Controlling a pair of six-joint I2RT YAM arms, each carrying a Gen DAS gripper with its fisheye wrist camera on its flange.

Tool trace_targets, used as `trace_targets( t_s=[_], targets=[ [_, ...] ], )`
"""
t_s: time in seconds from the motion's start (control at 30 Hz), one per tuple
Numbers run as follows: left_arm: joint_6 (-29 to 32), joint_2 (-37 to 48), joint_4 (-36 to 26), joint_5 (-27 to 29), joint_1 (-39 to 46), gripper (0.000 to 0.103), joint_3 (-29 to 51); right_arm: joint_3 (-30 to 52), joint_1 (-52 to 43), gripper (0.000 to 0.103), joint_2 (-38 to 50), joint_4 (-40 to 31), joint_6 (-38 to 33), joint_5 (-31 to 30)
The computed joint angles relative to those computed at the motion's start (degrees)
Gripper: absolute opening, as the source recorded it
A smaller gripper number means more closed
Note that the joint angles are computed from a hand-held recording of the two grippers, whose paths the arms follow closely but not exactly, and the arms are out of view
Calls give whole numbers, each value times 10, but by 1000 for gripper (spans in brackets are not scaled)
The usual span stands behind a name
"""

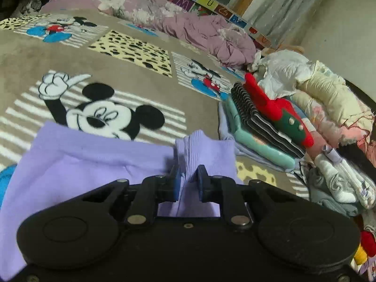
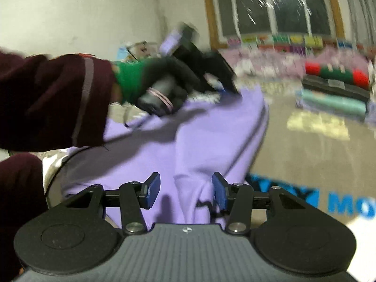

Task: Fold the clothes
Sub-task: 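Open the left gripper and smooth the folded sleeve flat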

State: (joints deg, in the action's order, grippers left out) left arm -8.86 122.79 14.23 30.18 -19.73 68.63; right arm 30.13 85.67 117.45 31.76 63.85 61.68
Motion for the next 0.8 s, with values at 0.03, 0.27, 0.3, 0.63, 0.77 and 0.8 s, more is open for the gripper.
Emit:
trace_targets(
  t_s=[0.03, 0.27, 0.3, 0.63, 0.77, 0.8],
  targets=[
    [23, 12, -26, -17, -6, 13, 21, -8, -5, 50, 5, 29, -5, -5],
    [46, 10, -6, -74, -17, 26, 9, -12, -5, 51, 12, 51, -8, -14],
    [48, -4, 18, -89, -18, 29, -11, -10, -4, 51, 12, 46, -8, -14],
    [199, 38, -13, -169, -97, 29, 49, -22, -15, 51, 12, 68, -24, -22],
    [222, 99, -87, -217, -113, 34, 135, -20, -24, 52, 13, 69, -29, -37],
    [220, 100, -94, -216, -112, 35, 140, -20, -25, 52, 14, 69, -29, -39]
  ],
)
